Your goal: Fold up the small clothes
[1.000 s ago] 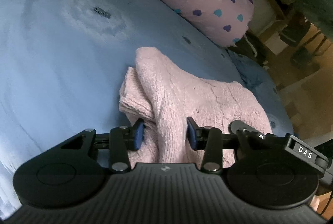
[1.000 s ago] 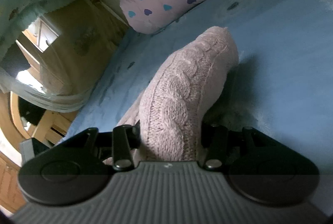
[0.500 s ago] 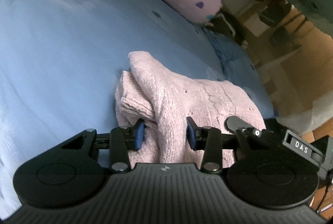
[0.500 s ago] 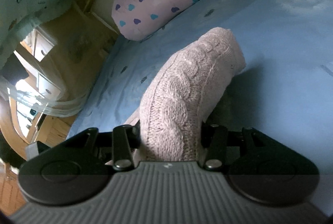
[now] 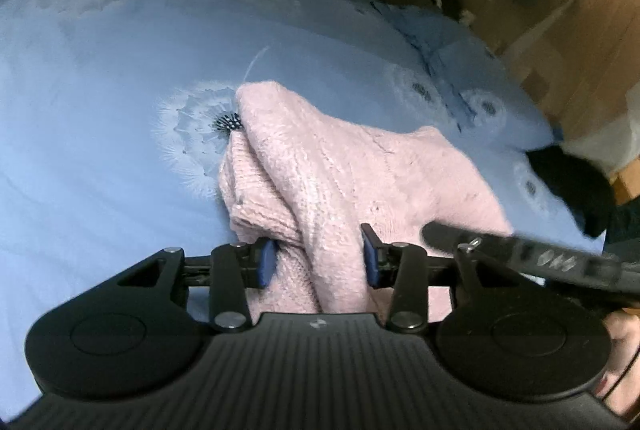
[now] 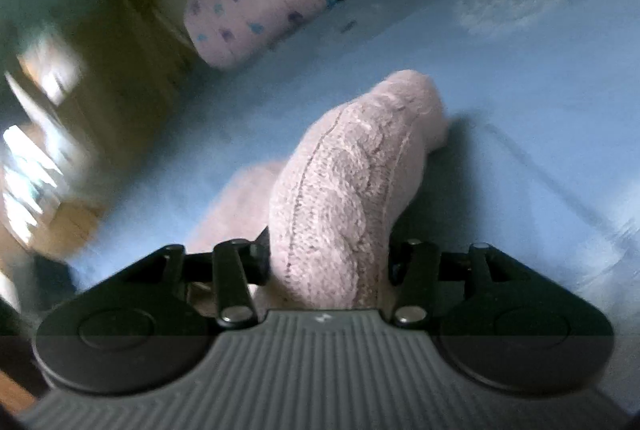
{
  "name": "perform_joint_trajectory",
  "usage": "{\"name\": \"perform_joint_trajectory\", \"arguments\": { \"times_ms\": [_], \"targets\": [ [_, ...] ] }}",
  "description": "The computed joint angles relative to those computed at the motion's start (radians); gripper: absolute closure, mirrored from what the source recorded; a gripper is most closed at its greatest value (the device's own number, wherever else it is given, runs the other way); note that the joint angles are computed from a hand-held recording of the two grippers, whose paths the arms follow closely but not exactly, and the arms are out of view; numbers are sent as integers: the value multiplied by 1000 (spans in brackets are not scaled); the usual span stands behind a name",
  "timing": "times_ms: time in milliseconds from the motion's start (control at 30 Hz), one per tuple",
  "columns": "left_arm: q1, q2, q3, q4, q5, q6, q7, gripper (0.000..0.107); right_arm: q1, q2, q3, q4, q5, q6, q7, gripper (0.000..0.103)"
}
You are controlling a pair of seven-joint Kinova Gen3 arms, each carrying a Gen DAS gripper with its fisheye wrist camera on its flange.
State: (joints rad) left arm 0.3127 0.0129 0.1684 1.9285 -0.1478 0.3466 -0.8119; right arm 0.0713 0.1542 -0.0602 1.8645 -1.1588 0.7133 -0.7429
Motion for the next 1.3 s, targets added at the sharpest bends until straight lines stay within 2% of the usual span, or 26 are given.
{"name": "perform_joint_trajectory", "arguments": {
  "times_ms": [67, 200, 267, 367, 467, 533, 633, 700, 833, 900, 1100, 1200, 1300],
  "targets": [
    [12, 10, 3, -9, -71, 14, 40, 58, -65, 5, 29, 7, 81, -61, 6, 42],
    [34, 16, 1, -23, -155, 37, 112, 57, -40, 4, -19, 2, 158, -100, -26, 34],
    [55, 14, 5, -38, -225, 71, 188, 57, -46, -10, -30, 18, 166, -142, -12, 32],
    [78, -5, 26, -57, -306, 151, 254, 57, -43, -45, -32, 53, 151, -165, 9, 32],
    [87, -26, 49, -75, -337, 241, 280, 57, -69, -100, -16, 93, 142, -211, 17, 31],
    [92, -40, 71, -75, -381, 292, 320, 57, -68, -139, -4, 130, 80, -224, 79, 31],
    [96, -63, 98, -66, -425, 336, 377, 57, -88, -195, 38, 178, 4, -215, 153, 31],
    [97, -85, 118, -60, -434, 361, 408, 57, -113, -235, 56, 208, 0, -232, 158, 32],
    [115, -110, 182, -68, -468, 435, 439, 54, -159, -317, 61, 258, 84, -274, 90, 31],
    [128, -109, 217, -78, -497, 485, 480, 44, -174, -355, 55, 284, 132, -296, 49, 30],
    [195, -79, 268, -102, -558, 625, 605, 25, -185, -417, 31, 321, 278, -317, -107, 28],
    [250, -34, 272, -113, -614, 694, 668, 21, -179, -442, -4, 341, 352, -348, -194, 28],
    [296, -4, 248, -118, -609, 711, 680, 18, -166, -459, -47, 363, 429, -386, -278, 28]
  ]
}}
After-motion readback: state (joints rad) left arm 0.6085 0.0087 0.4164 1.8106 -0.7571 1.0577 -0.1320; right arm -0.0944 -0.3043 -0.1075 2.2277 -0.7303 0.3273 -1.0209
